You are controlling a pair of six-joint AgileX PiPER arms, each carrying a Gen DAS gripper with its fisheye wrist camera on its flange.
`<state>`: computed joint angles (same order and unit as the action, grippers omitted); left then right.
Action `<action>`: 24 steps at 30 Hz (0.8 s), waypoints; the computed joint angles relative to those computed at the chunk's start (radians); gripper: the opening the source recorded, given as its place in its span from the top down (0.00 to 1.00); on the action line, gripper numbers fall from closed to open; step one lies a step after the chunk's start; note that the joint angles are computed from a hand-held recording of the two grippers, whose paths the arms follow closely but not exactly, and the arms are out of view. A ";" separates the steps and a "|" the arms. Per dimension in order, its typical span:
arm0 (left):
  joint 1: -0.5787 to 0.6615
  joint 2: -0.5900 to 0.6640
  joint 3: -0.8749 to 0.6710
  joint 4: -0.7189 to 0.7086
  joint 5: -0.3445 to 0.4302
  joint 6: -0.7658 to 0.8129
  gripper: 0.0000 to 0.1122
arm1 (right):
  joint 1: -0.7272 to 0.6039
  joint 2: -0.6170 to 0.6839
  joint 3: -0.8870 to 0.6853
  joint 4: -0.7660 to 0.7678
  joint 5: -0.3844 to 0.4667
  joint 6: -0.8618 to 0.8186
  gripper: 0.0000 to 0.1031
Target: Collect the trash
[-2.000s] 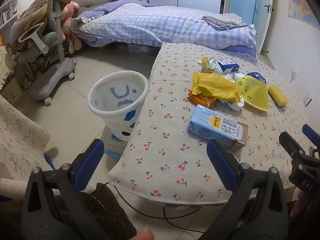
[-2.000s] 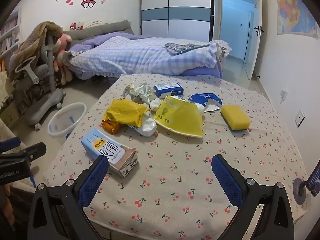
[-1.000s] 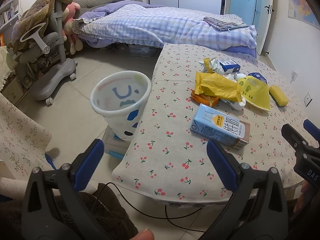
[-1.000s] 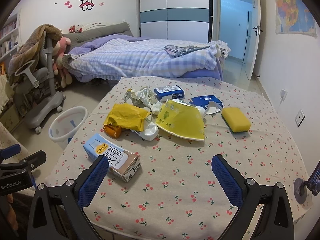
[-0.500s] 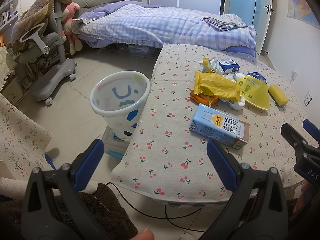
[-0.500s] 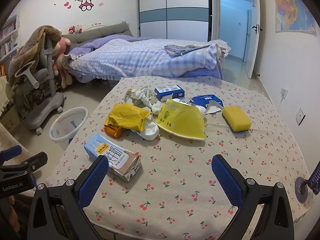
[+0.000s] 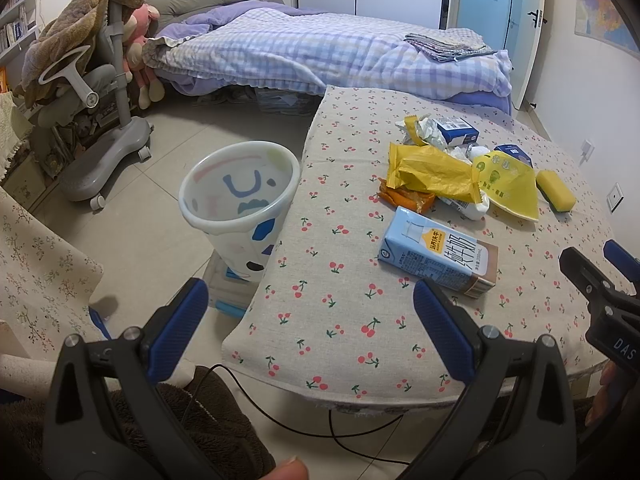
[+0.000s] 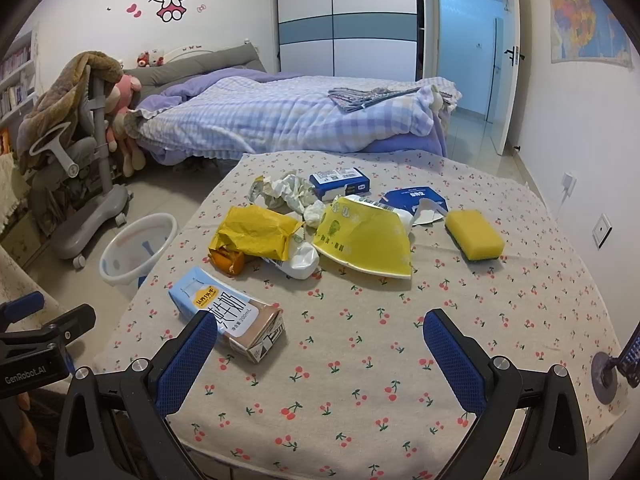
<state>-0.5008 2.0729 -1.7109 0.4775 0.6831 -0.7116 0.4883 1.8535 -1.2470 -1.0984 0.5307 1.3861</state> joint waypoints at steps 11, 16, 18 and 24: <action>0.000 0.000 0.000 0.001 -0.001 -0.002 0.09 | -0.002 -0.001 -0.001 0.001 -0.001 -0.004 0.00; 0.000 0.000 0.001 0.001 -0.001 -0.002 0.09 | -0.002 -0.001 -0.001 0.002 -0.001 -0.003 0.00; 0.000 0.001 0.000 0.001 -0.001 -0.002 0.09 | -0.001 0.000 -0.002 0.005 0.001 -0.007 0.00; 0.000 0.003 -0.004 -0.005 0.001 0.004 0.09 | -0.002 -0.001 0.000 0.002 -0.001 -0.001 0.00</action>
